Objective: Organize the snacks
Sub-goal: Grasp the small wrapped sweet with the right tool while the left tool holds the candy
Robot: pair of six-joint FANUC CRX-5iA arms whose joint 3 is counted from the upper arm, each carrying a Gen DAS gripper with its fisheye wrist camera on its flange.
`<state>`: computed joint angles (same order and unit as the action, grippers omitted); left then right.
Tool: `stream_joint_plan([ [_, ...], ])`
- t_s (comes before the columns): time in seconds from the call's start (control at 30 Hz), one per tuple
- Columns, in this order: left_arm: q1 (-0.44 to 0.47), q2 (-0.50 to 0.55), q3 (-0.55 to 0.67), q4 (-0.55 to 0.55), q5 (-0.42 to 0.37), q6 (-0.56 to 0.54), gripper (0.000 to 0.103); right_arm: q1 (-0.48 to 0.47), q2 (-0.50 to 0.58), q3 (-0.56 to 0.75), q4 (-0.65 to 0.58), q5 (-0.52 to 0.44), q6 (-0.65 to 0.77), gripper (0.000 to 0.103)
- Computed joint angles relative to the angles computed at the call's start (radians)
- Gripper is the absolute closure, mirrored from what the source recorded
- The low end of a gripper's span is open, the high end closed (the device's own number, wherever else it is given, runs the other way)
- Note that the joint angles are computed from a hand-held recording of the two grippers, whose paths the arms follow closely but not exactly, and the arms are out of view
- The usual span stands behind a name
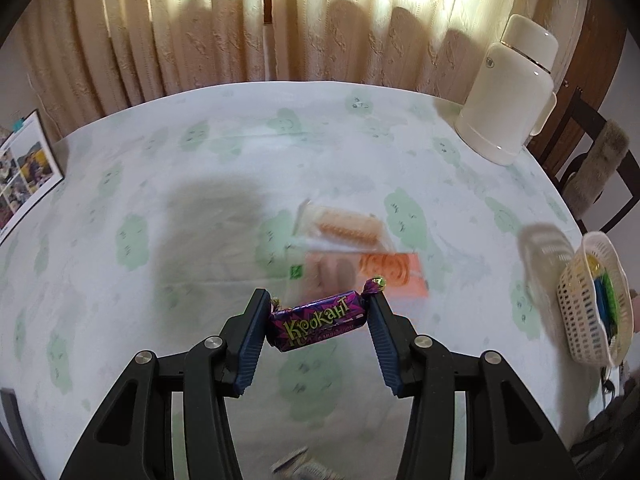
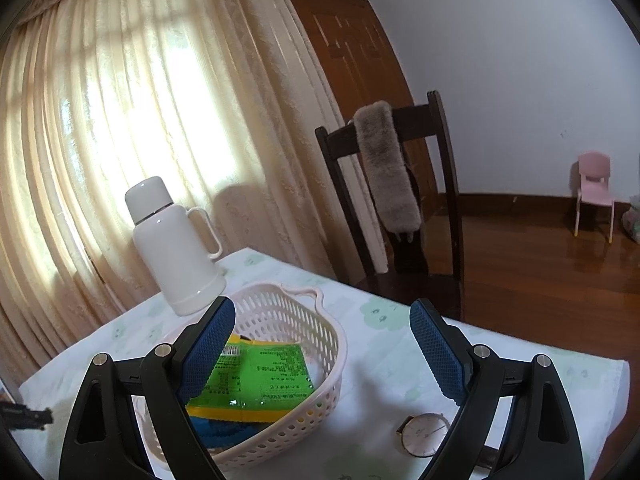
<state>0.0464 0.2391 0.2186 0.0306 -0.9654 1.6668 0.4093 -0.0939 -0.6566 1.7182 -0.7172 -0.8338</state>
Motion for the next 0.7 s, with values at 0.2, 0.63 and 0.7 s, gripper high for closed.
stream_joint_plan([
  [0.2, 0.024, -0.074, -0.106, 0.035, 0.047, -0.052, 0.057, 0.042, 0.013, 0.000, 0.042, -0.101, 0.020, 0.013],
  [0.63, 0.096, -0.169, -0.256, 0.103, 0.109, -0.116, 0.057, 0.149, 0.037, 0.020, 0.049, -0.183, 0.161, 0.013],
  [0.7, 0.102, -0.176, -0.267, 0.108, 0.115, -0.118, 0.057, 0.160, 0.020, 0.019, 0.060, -0.078, 0.193, 0.013],
])
